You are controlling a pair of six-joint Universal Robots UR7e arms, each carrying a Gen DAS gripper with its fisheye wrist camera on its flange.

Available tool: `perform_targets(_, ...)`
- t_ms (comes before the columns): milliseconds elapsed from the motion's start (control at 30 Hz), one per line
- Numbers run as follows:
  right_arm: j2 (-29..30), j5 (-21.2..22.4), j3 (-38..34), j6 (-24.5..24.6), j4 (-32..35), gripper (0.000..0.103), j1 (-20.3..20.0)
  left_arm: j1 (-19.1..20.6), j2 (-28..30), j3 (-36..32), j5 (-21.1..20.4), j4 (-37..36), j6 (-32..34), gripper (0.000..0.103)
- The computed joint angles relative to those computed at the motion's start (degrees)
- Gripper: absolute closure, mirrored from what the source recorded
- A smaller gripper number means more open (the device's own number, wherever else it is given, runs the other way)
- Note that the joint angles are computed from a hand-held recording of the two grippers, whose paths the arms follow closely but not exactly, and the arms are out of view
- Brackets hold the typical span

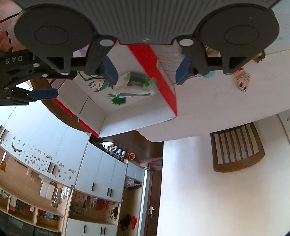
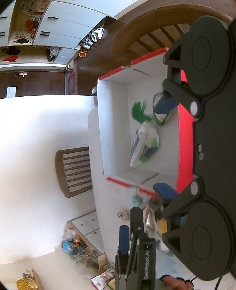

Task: Organize objects
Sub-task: 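Withdraw both tools from the shoebox back over the table items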

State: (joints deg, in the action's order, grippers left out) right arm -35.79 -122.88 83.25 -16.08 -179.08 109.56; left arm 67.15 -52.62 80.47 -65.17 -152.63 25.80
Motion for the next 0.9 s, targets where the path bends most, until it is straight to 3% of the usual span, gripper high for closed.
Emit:
perform_targets(267,3.87,-3.92,-0.83,2.71,-5.07,0.009,3.79,2.01,-4.87,3.32,-2.17,-1.08,0.54,0.019)
perform_targets(633,8.93,-7.58,-2.48,9.51,-7.28,0.001,7.44,5.44,-9.65,5.29,-4.59,0.49,-0.07,0.017)
perform_targets(900,13.35,-10.04,-6.98,11.70,-6.32,0.001,9.31,8.11,-11.46,5.36,-7.41,1.48,1.25,0.003)
